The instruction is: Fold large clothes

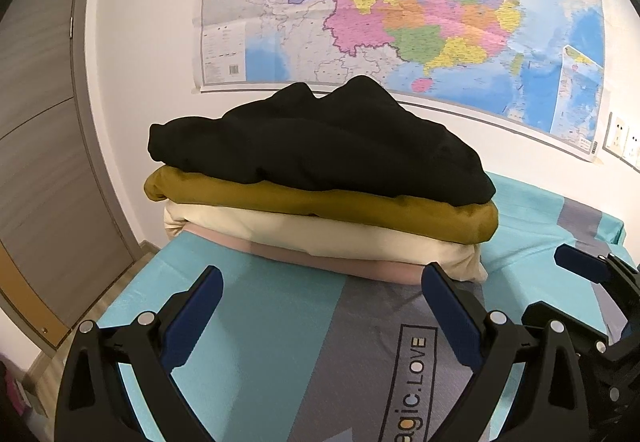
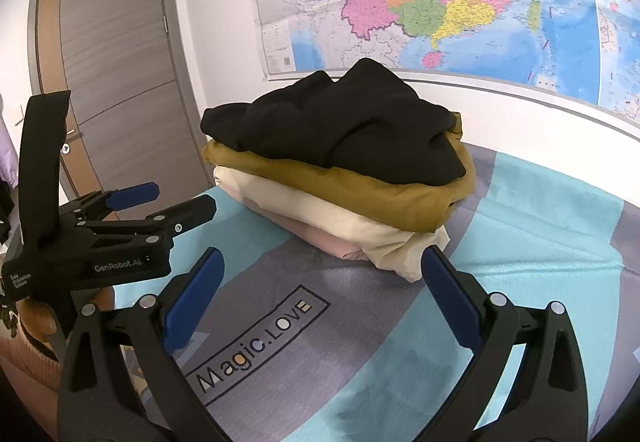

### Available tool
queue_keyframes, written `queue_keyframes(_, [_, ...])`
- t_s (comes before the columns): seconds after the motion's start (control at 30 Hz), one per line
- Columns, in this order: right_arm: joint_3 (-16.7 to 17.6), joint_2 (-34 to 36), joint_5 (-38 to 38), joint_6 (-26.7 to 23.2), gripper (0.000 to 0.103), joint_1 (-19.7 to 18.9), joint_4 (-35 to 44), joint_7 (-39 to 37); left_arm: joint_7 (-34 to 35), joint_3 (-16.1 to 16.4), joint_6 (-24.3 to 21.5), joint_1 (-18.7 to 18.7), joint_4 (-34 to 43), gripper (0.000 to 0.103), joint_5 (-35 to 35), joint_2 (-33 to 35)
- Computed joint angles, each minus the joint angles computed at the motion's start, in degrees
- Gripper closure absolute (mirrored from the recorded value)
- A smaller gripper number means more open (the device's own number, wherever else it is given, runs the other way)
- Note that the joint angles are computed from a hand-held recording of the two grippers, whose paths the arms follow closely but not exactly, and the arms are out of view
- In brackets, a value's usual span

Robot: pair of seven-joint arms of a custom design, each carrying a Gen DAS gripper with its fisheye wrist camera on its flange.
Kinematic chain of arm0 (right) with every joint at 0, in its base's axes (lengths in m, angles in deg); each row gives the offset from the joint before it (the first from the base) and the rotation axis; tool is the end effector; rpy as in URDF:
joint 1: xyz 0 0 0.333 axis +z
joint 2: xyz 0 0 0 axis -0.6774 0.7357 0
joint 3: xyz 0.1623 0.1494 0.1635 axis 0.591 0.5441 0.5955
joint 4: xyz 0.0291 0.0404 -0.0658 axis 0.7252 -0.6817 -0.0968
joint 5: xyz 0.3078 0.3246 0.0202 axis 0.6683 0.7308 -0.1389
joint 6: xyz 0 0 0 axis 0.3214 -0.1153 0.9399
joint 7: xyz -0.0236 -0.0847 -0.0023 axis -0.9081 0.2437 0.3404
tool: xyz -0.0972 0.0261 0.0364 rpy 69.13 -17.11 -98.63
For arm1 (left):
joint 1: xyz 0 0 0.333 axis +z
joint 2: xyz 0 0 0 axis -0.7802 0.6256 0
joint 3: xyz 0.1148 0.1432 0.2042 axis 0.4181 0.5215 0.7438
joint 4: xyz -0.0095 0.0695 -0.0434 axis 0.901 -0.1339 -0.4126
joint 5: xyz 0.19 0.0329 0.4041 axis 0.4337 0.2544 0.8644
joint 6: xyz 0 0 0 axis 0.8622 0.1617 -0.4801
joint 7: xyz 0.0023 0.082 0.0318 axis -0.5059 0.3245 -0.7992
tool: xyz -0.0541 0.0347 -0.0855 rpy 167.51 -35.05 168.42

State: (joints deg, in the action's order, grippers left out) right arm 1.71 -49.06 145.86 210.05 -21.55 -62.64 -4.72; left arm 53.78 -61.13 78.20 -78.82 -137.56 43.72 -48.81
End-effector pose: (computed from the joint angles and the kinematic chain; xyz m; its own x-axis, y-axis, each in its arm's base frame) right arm 0.5937 0.3164 0.4695 0.8516 -0.5040 -0.1438 -0.3586 -0.3601 -0.8612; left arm 0.4135 -0.4170 0.4323 0.4837 -0.8752 0.0101 -0.4534 -0.2604 -0.8524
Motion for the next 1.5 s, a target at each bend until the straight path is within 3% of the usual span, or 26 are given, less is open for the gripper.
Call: queue_keyframes(1.5, [-1.11, -3.61, 2.46, -0.21, 0.006, 1.04, -4.03, -1.97, -1.56, -0.72, -1.37, -1.49, -0.23, 0.007, -0.59, 0.16])
